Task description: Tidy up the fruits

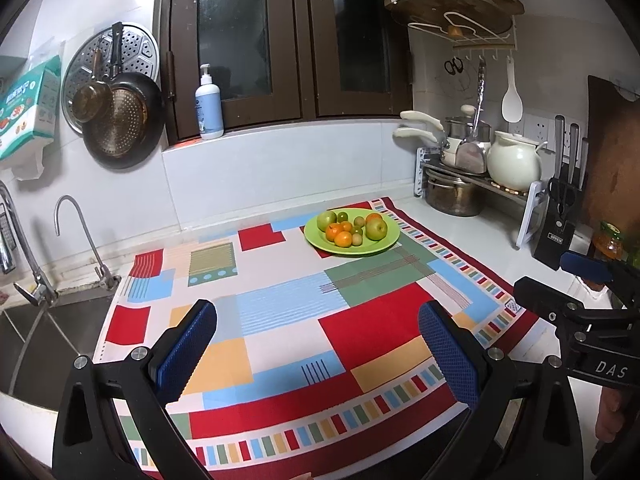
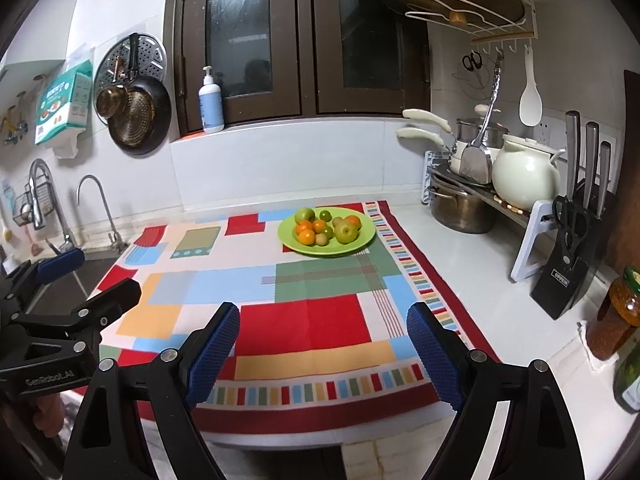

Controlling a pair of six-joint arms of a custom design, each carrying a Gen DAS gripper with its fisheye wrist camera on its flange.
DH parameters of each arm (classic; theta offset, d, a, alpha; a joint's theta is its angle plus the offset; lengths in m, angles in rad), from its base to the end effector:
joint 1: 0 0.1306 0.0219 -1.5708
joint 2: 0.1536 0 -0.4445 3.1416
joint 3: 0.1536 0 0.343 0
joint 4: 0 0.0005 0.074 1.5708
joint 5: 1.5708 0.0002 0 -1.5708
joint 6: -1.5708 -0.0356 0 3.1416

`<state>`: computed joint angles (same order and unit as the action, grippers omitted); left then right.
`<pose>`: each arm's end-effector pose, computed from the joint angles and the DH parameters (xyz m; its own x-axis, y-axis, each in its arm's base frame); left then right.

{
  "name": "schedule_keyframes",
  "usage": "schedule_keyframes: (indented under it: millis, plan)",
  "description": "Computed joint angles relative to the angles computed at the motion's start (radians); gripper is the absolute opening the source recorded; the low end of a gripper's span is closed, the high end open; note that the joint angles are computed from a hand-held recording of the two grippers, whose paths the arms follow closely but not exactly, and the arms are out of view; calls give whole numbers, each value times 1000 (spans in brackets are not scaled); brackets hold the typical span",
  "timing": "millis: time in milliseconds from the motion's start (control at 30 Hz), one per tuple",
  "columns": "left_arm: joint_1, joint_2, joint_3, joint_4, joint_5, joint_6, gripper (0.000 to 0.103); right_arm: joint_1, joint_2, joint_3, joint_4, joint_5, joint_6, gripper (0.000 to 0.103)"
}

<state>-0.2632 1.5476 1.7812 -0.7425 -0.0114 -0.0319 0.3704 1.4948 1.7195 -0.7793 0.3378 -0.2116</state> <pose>0.4914 -0.1325 0.5972 -0.4622 0.1576 -0.8727 0.2654 0.9635 0.0334 0.4539 0.1630 0.5934 -0.4965 0.0198 -0.8678 0.0260 0.9996 0.0079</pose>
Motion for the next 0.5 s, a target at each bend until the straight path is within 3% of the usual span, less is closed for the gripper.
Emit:
schedule_keyframes:
  millis: [500]
  plan:
    - [-10,-28,-30,24,-39,-13,103,1,-25,-37,15,-9,1,86]
